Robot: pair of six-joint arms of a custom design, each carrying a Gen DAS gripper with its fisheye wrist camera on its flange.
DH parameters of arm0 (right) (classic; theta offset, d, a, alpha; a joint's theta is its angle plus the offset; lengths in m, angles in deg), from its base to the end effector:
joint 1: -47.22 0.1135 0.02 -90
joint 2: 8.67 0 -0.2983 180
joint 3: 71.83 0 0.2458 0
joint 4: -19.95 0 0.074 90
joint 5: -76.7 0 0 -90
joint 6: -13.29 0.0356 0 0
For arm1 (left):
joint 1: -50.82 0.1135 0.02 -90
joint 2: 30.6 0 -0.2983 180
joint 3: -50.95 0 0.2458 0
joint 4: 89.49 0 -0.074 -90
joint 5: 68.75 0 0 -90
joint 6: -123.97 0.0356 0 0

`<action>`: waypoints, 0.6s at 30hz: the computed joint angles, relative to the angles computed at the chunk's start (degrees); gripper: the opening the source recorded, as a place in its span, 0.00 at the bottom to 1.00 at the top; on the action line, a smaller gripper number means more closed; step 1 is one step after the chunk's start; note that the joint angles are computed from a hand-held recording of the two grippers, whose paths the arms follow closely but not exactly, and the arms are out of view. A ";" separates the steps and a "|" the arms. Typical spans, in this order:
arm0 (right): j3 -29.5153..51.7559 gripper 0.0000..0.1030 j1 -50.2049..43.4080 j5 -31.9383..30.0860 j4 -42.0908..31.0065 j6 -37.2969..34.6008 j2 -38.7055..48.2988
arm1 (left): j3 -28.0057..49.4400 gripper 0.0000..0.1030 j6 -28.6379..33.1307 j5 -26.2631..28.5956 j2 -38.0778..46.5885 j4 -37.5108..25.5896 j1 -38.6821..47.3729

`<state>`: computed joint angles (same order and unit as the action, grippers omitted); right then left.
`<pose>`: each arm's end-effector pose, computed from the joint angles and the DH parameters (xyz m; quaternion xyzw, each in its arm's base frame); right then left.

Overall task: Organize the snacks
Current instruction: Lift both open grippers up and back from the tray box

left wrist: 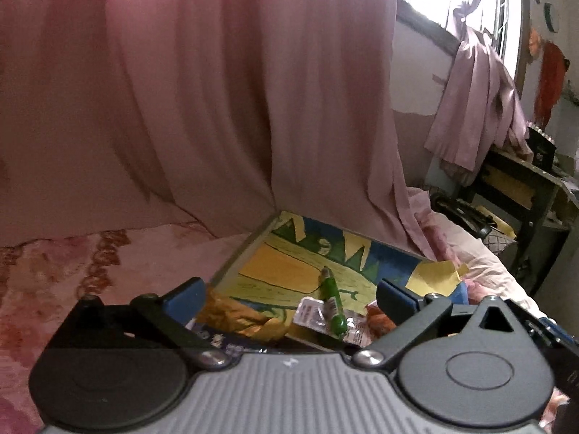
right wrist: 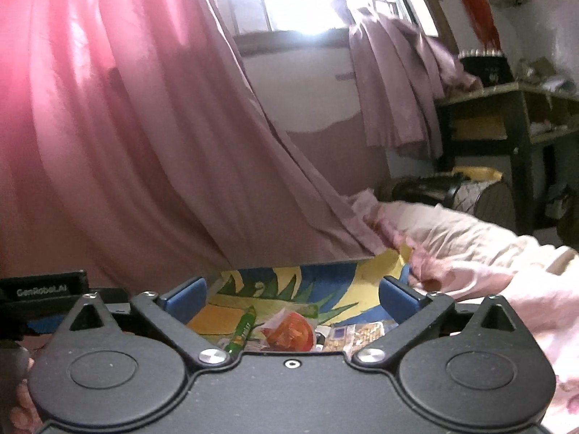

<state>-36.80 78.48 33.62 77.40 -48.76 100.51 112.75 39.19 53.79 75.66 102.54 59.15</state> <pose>0.2522 0.1227 0.1305 0.2163 0.7425 -0.0072 0.6339 0.3657 0.0342 0.1719 0.1120 0.8447 -0.1893 0.4880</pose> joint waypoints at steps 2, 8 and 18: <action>-1.20 0.99 3.47 3.56 0.08 -0.10 -1.32 | -2.05 0.99 1.80 1.70 -2.04 0.01 1.96; -2.75 0.99 14.13 14.32 -4.86 2.72 -5.31 | -8.10 0.99 6.84 7.49 -7.19 0.99 8.68; 3.41 0.99 30.20 27.13 -35.80 21.49 -11.03 | -11.82 1.00 18.22 18.87 -10.56 -3.70 21.46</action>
<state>-33.39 108.68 60.75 41.60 -27.27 89.48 100.93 57.41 72.66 65.10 98.84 80.61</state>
